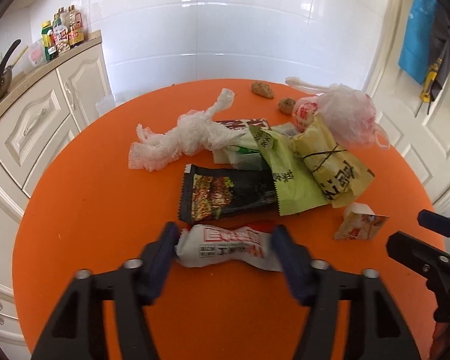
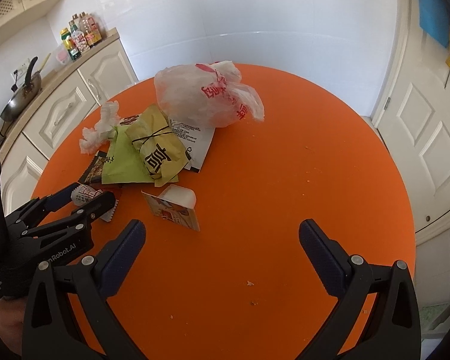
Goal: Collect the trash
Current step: 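Grasp the white wrapper with the left gripper while the right grasps the small carton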
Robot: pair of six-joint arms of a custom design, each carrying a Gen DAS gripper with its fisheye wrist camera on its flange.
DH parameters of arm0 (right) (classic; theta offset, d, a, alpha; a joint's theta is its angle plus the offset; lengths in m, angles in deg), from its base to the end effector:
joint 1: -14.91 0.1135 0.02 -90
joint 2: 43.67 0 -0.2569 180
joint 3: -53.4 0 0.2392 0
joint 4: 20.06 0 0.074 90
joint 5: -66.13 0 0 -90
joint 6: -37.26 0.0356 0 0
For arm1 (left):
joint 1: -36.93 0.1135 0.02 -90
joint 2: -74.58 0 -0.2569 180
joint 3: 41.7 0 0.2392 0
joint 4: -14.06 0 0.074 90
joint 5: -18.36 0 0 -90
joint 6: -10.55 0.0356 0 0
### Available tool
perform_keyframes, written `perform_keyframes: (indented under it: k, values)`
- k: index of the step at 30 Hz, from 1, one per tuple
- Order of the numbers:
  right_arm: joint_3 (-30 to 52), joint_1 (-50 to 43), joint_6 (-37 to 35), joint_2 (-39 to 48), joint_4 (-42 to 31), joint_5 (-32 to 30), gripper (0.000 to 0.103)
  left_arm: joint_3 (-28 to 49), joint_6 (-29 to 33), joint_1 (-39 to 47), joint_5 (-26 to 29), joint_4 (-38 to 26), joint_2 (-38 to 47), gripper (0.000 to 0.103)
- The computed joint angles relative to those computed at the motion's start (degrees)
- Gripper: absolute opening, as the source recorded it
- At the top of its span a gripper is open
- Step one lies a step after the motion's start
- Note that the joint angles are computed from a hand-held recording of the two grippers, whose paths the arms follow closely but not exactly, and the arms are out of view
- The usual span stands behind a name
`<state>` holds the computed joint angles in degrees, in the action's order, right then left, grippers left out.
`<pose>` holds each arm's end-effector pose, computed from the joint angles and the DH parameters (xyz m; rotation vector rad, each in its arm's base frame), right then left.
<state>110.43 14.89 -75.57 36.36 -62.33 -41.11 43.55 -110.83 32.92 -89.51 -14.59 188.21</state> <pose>0.2409 0.0105 0.1750 -0.6099 2.5783 0.2785 0.3919 -0.0165 0.1447 -0.7042 2.4007 0.1495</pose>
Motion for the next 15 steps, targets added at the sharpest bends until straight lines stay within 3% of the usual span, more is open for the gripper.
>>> perform_keyframes:
  k: [3, 11, 15]
  values:
    - [-0.10, 0.63, 0.25, 0.82, 0.74, -0.11, 0.103, -1.35, -0.17, 0.70, 1.32, 1.79, -0.64, 0.035]
    - [-1.38, 5.85, 2.86, 3.21, 5.17, 0.70, 0.103, -11.59, -2.03, 0.90, 2.84, 8.40, -6.12, 0.026]
    - [-1.86, 8.29, 4.68, 5.14, 8.38, 2.02, 0.088, -19.09, -2.54, 0.73, 2.14, 10.13, -12.59, 0.026]
